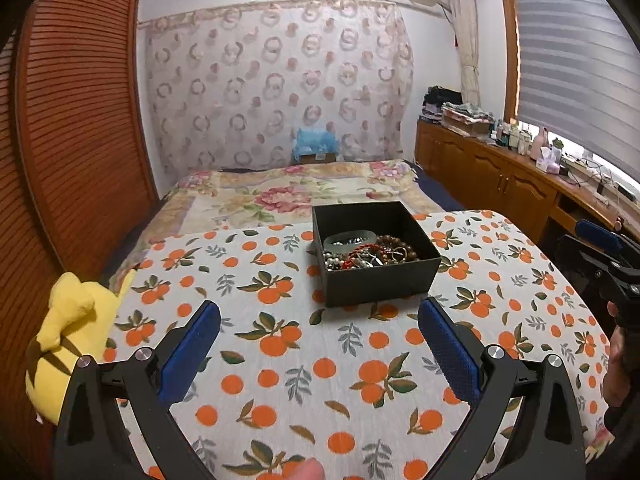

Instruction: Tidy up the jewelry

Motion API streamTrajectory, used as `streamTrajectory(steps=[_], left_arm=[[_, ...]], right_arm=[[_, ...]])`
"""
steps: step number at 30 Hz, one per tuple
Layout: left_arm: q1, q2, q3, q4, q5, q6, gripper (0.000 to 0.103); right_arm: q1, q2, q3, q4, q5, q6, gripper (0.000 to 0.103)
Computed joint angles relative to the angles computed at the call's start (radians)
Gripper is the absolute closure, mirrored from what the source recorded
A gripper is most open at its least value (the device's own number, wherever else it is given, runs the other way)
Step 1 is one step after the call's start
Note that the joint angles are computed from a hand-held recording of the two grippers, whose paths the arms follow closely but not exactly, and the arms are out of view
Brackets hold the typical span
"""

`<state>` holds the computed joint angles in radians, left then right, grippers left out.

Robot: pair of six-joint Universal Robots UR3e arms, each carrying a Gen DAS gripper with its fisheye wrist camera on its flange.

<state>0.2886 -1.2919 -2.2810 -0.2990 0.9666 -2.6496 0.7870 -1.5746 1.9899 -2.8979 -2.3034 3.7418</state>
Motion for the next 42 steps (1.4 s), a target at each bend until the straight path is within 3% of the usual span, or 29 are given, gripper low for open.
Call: streamTrajectory(steps=[42], left_arm=[[0.034,0.085,-0.076,0.017,-0.02,-0.022,0.007]], right_arm=[[0.036,0.029,-0.013,0.01,-0.031,0.048,0.002]])
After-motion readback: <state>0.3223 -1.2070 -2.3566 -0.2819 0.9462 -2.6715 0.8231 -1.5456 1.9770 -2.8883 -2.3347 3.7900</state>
